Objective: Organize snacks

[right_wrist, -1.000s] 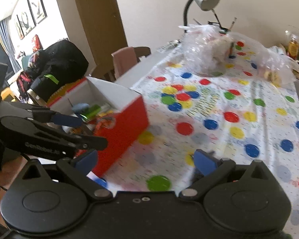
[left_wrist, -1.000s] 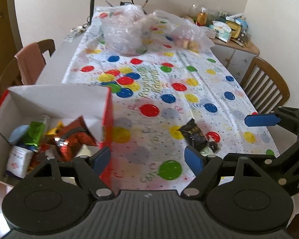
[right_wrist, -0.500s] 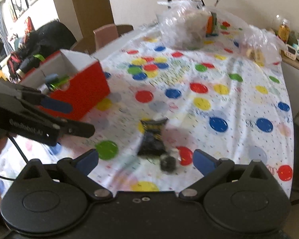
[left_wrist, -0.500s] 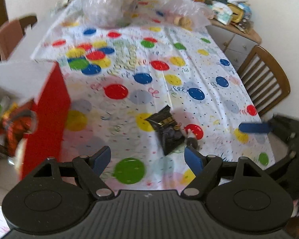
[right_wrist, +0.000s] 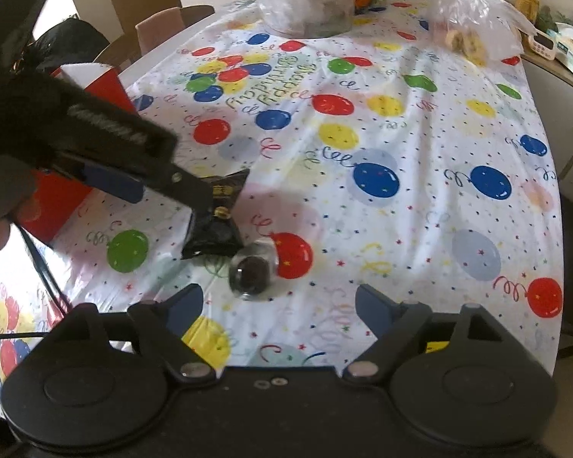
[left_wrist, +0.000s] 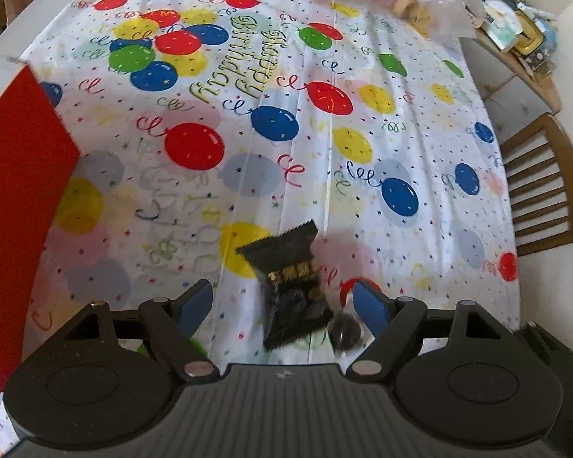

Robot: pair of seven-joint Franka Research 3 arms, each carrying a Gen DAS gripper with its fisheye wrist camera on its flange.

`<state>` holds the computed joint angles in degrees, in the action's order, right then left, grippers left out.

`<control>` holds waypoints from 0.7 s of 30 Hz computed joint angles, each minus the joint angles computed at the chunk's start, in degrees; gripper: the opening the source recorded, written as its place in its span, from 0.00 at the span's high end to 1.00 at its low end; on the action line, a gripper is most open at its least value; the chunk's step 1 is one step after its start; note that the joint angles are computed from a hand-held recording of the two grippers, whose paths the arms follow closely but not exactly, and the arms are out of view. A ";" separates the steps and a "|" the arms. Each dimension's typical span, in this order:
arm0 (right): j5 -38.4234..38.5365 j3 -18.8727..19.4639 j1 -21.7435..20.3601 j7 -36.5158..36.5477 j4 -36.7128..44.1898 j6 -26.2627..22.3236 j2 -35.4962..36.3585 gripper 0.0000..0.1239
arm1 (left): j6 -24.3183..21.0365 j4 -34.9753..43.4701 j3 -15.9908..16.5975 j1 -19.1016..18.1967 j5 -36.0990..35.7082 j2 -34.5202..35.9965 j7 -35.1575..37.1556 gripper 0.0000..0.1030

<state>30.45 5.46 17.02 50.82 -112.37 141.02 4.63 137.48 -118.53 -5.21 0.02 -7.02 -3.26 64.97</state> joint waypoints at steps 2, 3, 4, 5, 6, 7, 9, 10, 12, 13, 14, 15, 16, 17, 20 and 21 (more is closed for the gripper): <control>0.27 -0.16 -0.23 -0.32 0.01 -0.29 -0.01 0.30 | -0.01 1.26 -0.31 -0.13 1.01 1.42 -0.73 0.22; 0.42 -0.24 -0.35 -0.44 -0.02 -0.49 -0.06 0.30 | 0.02 1.72 -0.47 -0.19 1.51 2.03 -1.10 0.22; 0.49 -0.30 -0.44 -0.51 0.16 -0.69 0.07 0.30 | -0.13 2.14 -0.60 -0.23 1.94 2.59 -1.41 0.23; 0.63 -0.35 -0.55 -0.61 0.14 -0.82 0.03 0.30 | -0.43 2.50 -0.70 -0.24 2.39 3.07 -1.63 0.23; 0.77 -0.37 -0.62 -0.65 0.21 -0.91 0.10 0.30 | -0.57 2.80 -0.78 -0.23 2.96 3.55 -2.29 0.25; 0.93 -0.40 -0.71 -0.69 0.27 -1.05 0.16 0.30 | -0.59 2.92 -0.84 -0.20 3.12 3.86 -2.65 0.30; 0.89 -0.41 -0.76 -0.60 0.44 -1.25 0.34 0.31 | -1.00 3.30 -0.95 -0.12 2.88 4.43 -2.25 0.38; 0.81 -0.38 -0.76 -0.51 0.55 -1.34 0.47 0.31 | -1.01 3.26 -1.00 -0.09 2.95 4.47 -2.19 0.40; 0.91 -0.28 -0.72 -0.40 0.78 -1.54 0.72 0.31 | -0.95 3.18 -1.07 -0.06 3.33 4.50 -2.40 0.42; 1.11 -0.18 -0.68 -0.50 0.97 -1.73 0.89 0.31 | -0.93 3.11 -1.07 0.00 2.91 4.48 -1.99 0.45; 1.07 -0.07 -0.57 -0.46 1.15 -1.78 1.09 0.31 | -1.13 3.17 -1.07 0.07 2.37 4.54 -1.49 0.47; 1.02 0.04 -0.45 -0.42 1.33 -1.78 1.32 0.32 | -1.24 3.09 -1.05 0.13 2.03 4.51 -1.17 0.52; 1.05 0.19 -0.31 -0.50 1.70 -2.01 1.68 0.32 | -1.28 2.93 -1.02 0.21 1.71 4.41 -0.79 0.56; 0.96 0.33 -0.16 -0.49 2.02 -2.16 1.98 0.32 | -1.10 2.56 -0.95 0.34 0.78 4.20 0.07 0.57; 0.37 0.71 0.36 -0.21 3.53 -2.69 3.30 0.33 | -0.57 1.55 -0.73 0.61 -1.08 3.45 1.52 0.63; 0.16 0.82 0.50 -0.03 4.15 -3.05 3.81 0.33 | -0.30 1.07 -0.62 0.69 -1.60 3.06 1.95 0.64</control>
